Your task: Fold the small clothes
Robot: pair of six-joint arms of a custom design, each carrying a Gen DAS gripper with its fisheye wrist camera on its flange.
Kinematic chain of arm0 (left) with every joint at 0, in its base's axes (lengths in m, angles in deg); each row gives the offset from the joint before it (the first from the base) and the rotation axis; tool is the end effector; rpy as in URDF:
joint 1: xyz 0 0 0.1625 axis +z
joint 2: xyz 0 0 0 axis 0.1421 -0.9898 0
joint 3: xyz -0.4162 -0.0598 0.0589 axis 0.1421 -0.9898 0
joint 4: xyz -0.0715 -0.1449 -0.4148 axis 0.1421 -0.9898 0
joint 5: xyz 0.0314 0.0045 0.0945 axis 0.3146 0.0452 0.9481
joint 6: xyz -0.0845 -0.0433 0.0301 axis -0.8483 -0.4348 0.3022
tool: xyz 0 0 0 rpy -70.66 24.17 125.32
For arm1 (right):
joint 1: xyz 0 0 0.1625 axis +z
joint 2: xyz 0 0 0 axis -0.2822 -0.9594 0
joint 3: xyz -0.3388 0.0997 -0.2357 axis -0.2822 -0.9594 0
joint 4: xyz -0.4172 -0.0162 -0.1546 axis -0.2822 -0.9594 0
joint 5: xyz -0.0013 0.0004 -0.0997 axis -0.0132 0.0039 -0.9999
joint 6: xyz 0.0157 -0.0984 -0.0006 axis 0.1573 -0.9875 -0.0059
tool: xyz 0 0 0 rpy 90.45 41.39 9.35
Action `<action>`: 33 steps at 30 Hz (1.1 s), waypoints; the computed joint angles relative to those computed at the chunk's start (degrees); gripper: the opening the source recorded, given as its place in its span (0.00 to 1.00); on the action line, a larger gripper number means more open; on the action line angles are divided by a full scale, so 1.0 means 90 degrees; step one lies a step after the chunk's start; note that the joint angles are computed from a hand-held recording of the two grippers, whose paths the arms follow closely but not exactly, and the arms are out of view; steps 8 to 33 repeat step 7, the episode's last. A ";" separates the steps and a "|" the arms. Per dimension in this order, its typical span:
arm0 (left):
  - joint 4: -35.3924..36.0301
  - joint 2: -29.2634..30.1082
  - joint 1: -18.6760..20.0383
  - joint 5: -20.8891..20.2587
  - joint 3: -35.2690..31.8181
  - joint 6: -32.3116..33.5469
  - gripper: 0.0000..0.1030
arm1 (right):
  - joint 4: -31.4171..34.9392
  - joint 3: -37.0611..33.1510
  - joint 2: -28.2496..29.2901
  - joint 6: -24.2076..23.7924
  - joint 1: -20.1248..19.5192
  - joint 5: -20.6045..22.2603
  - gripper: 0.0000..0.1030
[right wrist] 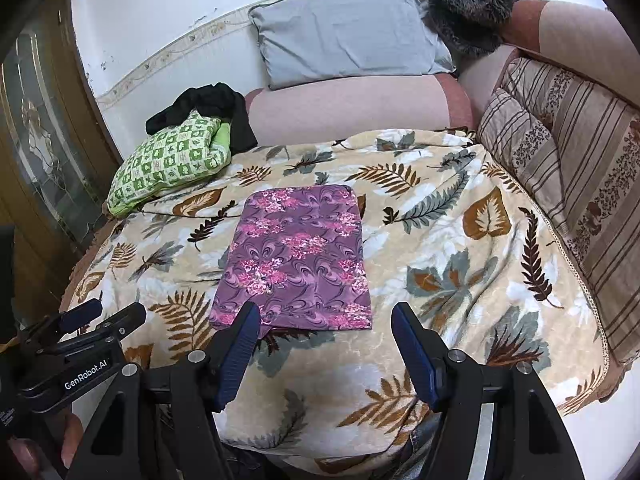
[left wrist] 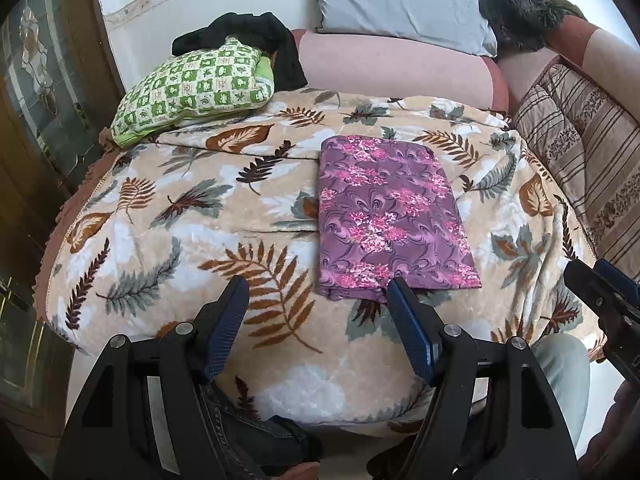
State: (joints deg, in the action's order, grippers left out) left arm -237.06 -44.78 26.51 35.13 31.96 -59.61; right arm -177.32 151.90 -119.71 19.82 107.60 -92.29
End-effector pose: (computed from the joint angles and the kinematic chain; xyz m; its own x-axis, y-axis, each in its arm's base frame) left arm -0.3196 -0.4802 0.0539 -0.6733 0.1761 -0.7181 0.5714 0.7403 -0.3542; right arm 0.0955 -0.4092 0.2776 -0.8303 0.1432 0.5386 -0.3290 0.6541 -0.6811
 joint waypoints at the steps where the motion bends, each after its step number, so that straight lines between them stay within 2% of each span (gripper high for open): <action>1: 0.0023 -0.0002 0.0004 0.0011 -0.0001 -0.0006 0.70 | 0.0034 -0.0010 -0.0007 -0.0017 -0.0012 0.0015 0.64; 6: -0.0112 0.0043 -0.0017 0.0142 0.0040 0.0142 0.70 | 0.0075 -0.0027 0.0019 -0.0023 -0.0026 0.0030 0.64; 33: -0.0117 0.0045 0.0007 0.0126 0.0029 0.0156 0.70 | 0.0086 -0.0028 0.0014 -0.0018 -0.0036 0.0039 0.64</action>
